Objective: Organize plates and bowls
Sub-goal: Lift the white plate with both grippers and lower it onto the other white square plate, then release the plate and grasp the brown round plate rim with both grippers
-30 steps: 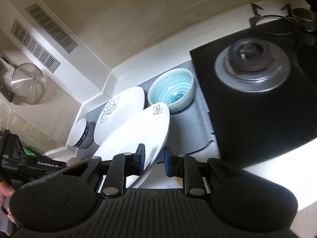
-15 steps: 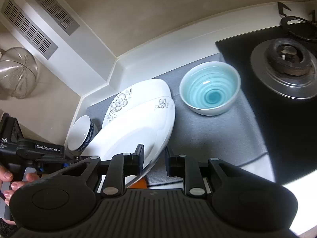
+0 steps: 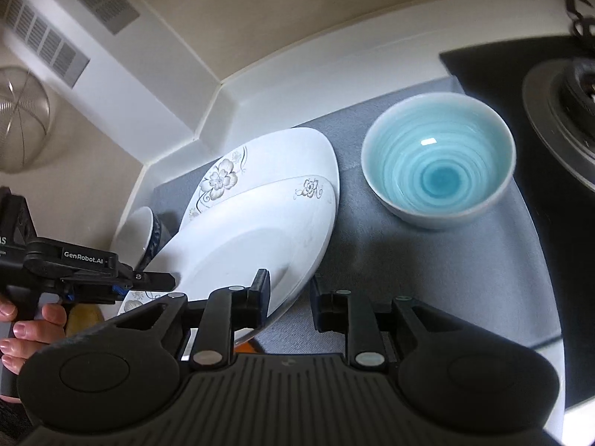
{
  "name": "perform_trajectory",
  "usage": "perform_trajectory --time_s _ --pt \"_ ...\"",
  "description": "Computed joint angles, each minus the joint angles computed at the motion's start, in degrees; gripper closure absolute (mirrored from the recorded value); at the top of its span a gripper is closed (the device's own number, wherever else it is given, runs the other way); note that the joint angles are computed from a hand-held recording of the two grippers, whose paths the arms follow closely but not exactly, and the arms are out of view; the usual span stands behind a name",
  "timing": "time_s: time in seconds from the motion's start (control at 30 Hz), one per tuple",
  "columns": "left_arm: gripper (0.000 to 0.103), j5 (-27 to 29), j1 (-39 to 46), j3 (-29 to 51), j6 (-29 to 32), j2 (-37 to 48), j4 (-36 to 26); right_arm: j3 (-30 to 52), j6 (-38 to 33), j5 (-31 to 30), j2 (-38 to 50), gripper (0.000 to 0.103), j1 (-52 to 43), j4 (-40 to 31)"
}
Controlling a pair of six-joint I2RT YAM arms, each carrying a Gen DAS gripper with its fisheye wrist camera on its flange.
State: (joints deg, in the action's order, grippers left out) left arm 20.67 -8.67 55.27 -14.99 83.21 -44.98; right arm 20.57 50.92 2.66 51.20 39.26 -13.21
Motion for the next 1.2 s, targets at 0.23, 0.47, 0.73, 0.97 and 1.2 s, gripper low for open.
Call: perform_trajectory --time_s 0.23,0.47,0.73,0.97,1.2 --pt "0.082 -0.49 0.79 0.79 -1.1 2.36 2.41 0.41 0.93 1.29 6.76 0.083 0.59 4.67" --pt "0.082 -4.05 -0.6 2.45 0.49 3.2 2.48 1.22 3.13 5.92 11.1 0.086 2.16 8.09" --pt "0.081 -0.53 0.62 0.24 4.69 0.56 0.94 1.45 4.86 5.85 12.77 0.085 1.66 7.68" --pt "0.081 -0.81 0.03 -3.24 2.48 0.01 5.66 0.66 6.75 3.4 7.46 0.055 0.46 5.34" --pt "0.078 -2.19 -1.9 -3.99 1.01 0.49 7.66 3.39 1.4 4.62 13.14 0.089 -0.14 5.57"
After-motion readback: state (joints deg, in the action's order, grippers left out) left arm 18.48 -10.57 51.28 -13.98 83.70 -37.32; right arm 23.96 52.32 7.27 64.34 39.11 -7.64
